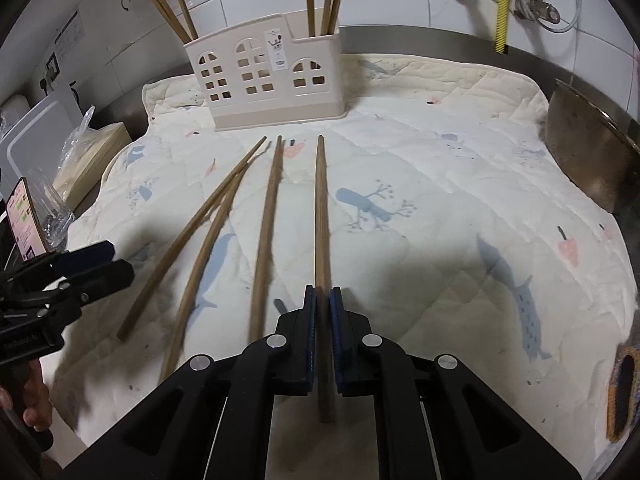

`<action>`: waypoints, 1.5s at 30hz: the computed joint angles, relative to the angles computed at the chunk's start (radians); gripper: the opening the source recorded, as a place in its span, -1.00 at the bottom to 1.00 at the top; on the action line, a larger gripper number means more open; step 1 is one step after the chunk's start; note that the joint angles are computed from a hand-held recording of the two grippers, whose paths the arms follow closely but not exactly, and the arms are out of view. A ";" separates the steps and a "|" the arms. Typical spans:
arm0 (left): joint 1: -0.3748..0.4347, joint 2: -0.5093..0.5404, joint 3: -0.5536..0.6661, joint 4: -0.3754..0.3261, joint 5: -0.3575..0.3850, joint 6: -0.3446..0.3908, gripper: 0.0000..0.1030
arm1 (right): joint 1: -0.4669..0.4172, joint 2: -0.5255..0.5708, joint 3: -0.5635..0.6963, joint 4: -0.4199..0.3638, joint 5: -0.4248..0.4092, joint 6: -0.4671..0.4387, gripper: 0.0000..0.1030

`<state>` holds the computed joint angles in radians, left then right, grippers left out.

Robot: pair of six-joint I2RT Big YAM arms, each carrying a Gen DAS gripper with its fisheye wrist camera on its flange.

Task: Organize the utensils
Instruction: 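Return the left tool to the chopsticks and grasp one while the right tool grasps another, then lift the chopstick in the left tool over the holder while the right tool carries its chopstick there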

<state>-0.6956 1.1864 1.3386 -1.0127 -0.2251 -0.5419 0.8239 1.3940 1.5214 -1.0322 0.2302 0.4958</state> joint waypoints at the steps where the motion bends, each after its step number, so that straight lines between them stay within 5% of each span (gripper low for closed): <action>1: 0.002 0.005 -0.001 0.004 0.011 -0.002 -0.27 | -0.002 -0.003 -0.004 0.001 0.000 -0.001 -0.86; 6: 0.015 0.026 -0.009 0.020 0.047 -0.021 -0.58 | -0.002 -0.017 -0.023 0.011 -0.006 0.003 -0.86; 18: 0.016 0.044 -0.002 0.024 0.020 -0.020 -0.87 | 0.001 -0.025 -0.041 0.030 -0.012 0.008 -0.86; 26: 0.016 0.013 0.020 0.011 -0.005 -0.003 -0.88 | 0.013 -0.040 -0.032 0.029 0.041 -0.014 -0.87; 36: 0.021 0.014 0.163 -0.014 -0.089 0.121 -0.90 | 0.005 -0.048 0.079 0.059 0.127 -0.154 -0.87; 45: 0.085 0.099 0.360 -0.045 -0.040 0.231 -0.90 | -0.066 0.042 0.320 0.019 0.028 -0.292 -0.87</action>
<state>-0.6110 1.2858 1.6983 -1.0575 -0.2648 -0.3113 0.7575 1.4358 1.8411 -1.0130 0.2585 0.2042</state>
